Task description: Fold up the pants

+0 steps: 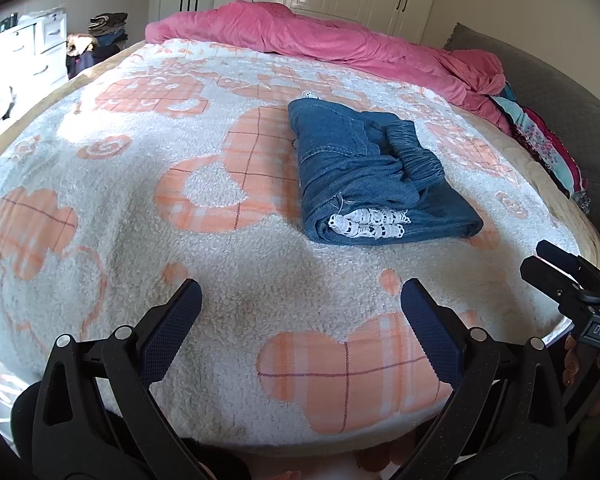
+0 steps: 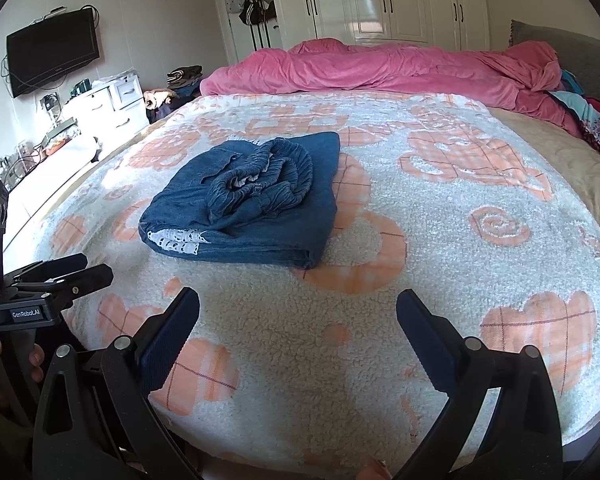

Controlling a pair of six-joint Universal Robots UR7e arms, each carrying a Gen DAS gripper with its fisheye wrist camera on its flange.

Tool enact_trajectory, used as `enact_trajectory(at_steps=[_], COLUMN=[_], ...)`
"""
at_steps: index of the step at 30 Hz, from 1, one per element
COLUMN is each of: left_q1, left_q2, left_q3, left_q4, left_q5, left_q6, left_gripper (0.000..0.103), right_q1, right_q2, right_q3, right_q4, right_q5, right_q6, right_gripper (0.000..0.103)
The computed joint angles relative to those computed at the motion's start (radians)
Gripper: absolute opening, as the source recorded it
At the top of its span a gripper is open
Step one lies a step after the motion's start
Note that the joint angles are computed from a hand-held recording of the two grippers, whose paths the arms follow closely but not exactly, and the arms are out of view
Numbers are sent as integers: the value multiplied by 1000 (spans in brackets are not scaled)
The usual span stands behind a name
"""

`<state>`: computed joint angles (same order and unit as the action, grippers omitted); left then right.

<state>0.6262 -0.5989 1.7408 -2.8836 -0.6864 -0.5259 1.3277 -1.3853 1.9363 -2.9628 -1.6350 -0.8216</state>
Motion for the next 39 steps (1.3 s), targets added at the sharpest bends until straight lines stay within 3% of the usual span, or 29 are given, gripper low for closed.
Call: enact_trajectory(at_steps=[10,17,19,22,24,27,28,30,31,34,37,39], left_q1=[1,21,24,29,39,91,111,160,192,285,340,337], left_q2=[1,-13,-11,-5,-18,-55,-62,-71,-72,-54,-10,1], left_q3=[-9,-19,-47,-91,-79,-94,-107,-173,-212,-347,-409,-392], left_q4=[29,72,176,371,317,296,310,456,508,630,503,429], left_q5=[6,-30,15,139,149,98,115,179,191,175,193,223], left_q6=[7,-9,-84,-201,-163,-147,-151,-215,-229,-245,-37,25], left_gripper=[94,94,94,94,94,94,94,94,94,94,95,95], right_q1=[0,-5,-6,-12,-16,-38,-49,-59,-63,-80,-98,-116], right_q2=[8,23,35,56,74,114,142,191,245,370,513,602], right_q3=[-7,-31,-47,-101,-147,-262,-336,-437,-538,-783,-1053,-1224], right_q4=[-9,-30,-57,-62,-51,-19,11,28,45,151,278,445], right_q5=[-14,-40,-52,-76,-103,-132,-153,-199,-260,-350,-446,-489], right_q6=[2,20,14,32,50,92,110,112,111,156,248,304], right_gripper=[98,98,98,98,98,98,98,98,98,98,98,99])
